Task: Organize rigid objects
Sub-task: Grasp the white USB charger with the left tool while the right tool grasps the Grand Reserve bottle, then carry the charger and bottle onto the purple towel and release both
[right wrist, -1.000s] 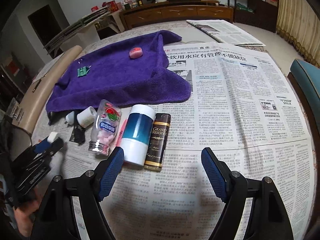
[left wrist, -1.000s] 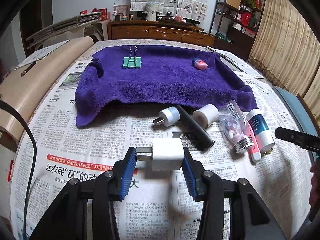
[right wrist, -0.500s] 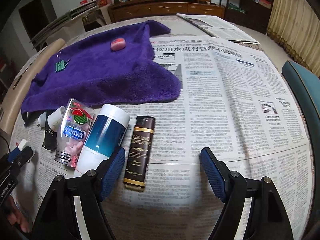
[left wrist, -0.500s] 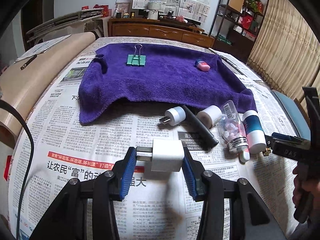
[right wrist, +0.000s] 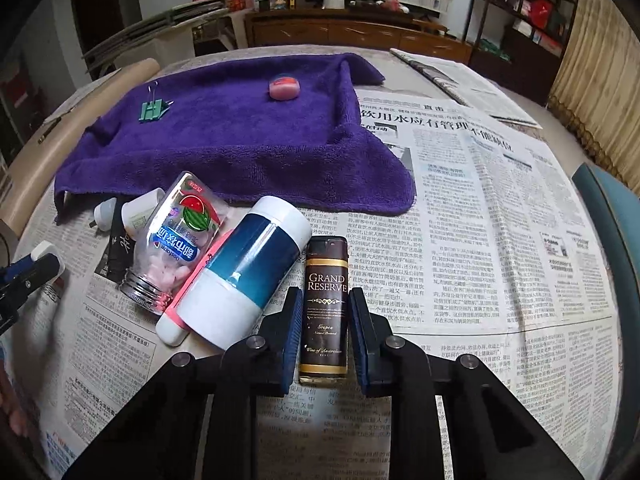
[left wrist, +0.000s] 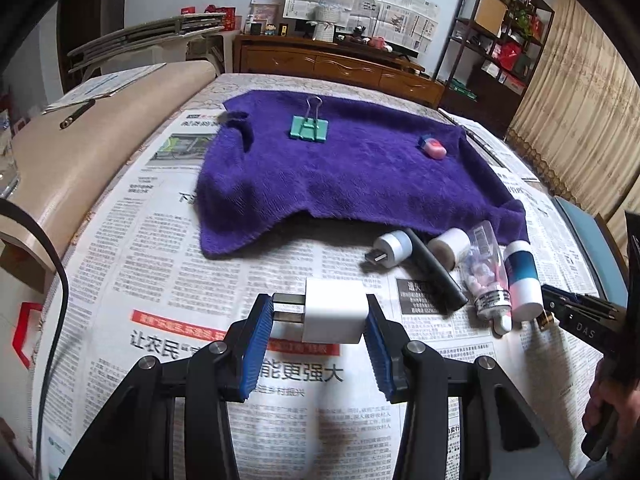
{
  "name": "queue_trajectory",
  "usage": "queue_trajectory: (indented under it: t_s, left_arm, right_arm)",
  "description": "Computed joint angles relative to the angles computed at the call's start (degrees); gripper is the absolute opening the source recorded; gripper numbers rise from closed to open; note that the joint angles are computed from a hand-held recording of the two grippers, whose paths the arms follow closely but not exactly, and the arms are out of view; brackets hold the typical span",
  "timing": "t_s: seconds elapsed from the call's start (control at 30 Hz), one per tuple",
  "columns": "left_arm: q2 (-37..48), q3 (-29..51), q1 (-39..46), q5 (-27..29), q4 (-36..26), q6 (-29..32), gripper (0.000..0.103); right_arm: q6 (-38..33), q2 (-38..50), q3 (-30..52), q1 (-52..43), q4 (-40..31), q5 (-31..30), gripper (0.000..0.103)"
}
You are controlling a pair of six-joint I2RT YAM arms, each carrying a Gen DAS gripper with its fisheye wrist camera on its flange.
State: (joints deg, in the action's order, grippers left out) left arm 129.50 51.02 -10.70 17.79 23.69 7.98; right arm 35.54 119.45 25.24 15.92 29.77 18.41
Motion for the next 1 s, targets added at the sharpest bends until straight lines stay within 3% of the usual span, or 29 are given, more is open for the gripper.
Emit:
queue_trajectory:
  t_s: [0.1,0.63,1.0]
  left_arm:
    - [-0.72,0.24,0.47,0.36,-0.60,0.07,0.043]
    - [-4.49,1.90,1.12,2.38,-5.22,0.50,0.043]
    - [-4.37,12.70,0.31,2.48,-13.62,0.53,0.043]
  right_arm:
    - [0.50,-1.61,-1.97,-1.82,1.09,-2.54,0.023]
    - [0.31,-10.37,-5.41,-2.75,-0.58,-3.24,0.023]
    - [-2.22,-13.85,3.38,-2.12,-9.71,-3.88,0.023]
